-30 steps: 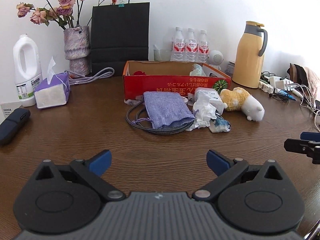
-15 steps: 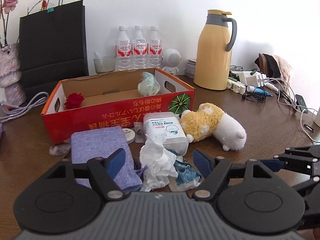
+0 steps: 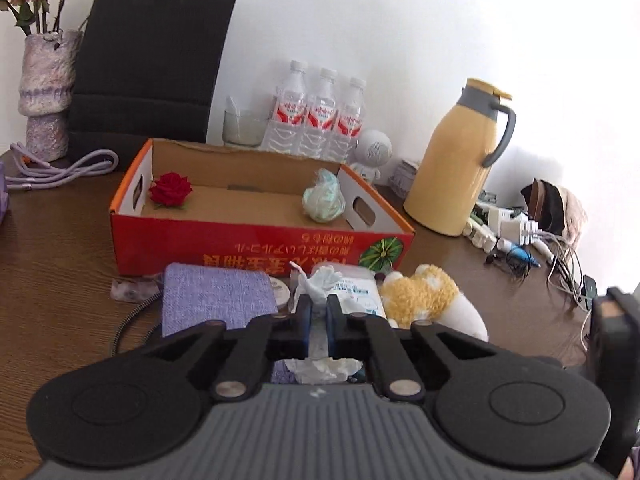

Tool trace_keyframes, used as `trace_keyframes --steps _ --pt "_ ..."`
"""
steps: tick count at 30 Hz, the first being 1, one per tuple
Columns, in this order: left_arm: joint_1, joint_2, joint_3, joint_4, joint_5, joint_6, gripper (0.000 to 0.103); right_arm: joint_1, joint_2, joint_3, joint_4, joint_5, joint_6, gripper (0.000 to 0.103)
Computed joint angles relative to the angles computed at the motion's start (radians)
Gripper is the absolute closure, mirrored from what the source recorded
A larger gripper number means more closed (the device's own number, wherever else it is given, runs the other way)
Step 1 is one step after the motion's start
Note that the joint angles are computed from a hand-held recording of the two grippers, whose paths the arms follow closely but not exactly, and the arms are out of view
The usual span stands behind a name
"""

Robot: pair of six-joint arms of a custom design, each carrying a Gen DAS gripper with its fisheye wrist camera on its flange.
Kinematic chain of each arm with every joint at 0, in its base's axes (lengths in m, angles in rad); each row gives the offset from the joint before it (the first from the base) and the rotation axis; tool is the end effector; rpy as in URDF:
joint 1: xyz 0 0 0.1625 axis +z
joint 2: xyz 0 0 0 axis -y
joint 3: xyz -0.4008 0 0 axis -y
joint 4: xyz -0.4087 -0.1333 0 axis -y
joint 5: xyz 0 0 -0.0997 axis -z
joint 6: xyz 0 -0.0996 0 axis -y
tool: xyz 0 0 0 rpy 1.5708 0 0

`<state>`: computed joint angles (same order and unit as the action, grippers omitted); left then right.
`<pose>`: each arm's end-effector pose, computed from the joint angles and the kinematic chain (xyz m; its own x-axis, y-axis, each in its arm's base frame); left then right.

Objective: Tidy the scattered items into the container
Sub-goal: 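Grasp the white tissue with the left tool while the right tool grasps the blue wrapper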

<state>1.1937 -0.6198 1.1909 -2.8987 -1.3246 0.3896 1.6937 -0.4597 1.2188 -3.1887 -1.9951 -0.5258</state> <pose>-0.1514 -0.8101 0.1726 -0.7894 0.4432 -0.4247 0.6135 0.5487 -0.5679 0.1884 -0.7723 0.0752 -0.7751 -0.1545 0.6126 -0.5424 0.6600 -0.5198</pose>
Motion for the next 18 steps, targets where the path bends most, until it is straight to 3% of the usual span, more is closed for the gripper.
trace_keyframes --steps 7,13,18 --pt "-0.026 -0.083 0.14 -0.13 0.047 0.009 0.095 0.021 -0.053 0.124 -0.049 -0.038 -0.002 0.094" --pt "-0.048 -0.178 0.318 -0.248 0.083 0.019 0.095 0.053 -0.149 0.339 -0.249 -0.034 0.016 0.095" --pt "-0.055 -0.234 0.434 -0.32 0.094 0.041 0.095 0.085 -0.195 0.44 -0.391 -0.036 0.01 0.095"
